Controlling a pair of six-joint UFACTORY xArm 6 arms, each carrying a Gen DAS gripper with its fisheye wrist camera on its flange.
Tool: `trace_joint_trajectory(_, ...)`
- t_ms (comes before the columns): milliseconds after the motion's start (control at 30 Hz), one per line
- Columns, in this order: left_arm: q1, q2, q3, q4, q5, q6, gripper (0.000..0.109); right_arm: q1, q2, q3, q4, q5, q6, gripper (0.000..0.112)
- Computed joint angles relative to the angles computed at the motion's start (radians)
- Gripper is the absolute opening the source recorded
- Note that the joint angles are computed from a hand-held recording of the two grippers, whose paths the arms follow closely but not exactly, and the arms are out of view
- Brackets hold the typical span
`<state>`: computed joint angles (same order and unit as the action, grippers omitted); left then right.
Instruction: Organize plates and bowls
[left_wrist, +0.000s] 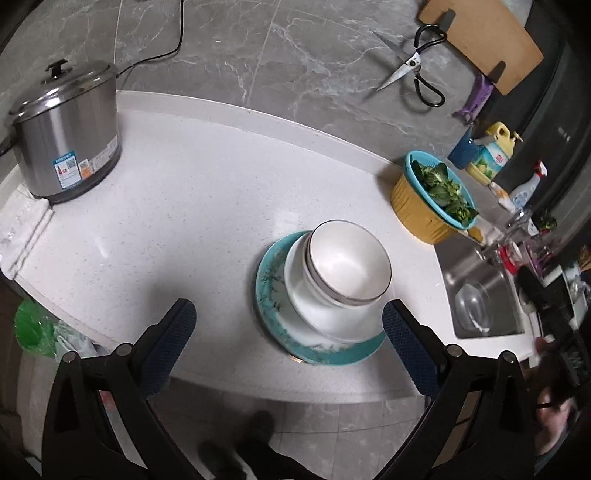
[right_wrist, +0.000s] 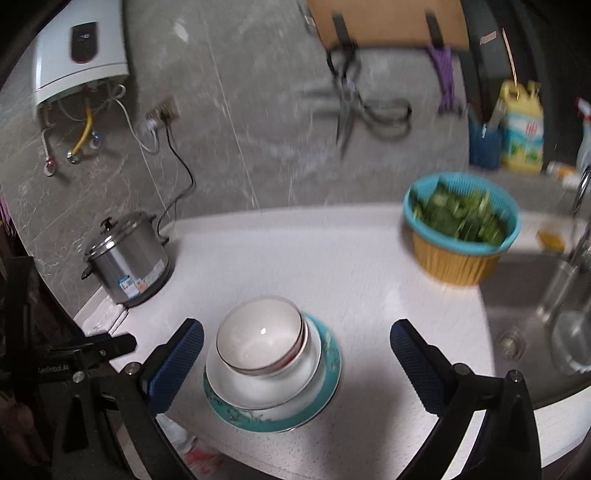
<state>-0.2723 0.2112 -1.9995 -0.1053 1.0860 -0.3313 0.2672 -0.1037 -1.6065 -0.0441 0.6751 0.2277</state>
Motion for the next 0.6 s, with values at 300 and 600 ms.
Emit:
trace_joint_trajectory(300, -0.025, -0.164, 0.123, 0.040, 0.004, 0.055, 0.103, 0.161, -0.095, -0.023, -0.530, 0.150, 0.404, 0.103)
trace_joint_trajectory(600, -0.117, -0.209, 0.092, 0.310, 0.153, -0.075, 0.103, 0.194, -0.111, -0.061, -0.523, 0.208, 0.421, 0.103)
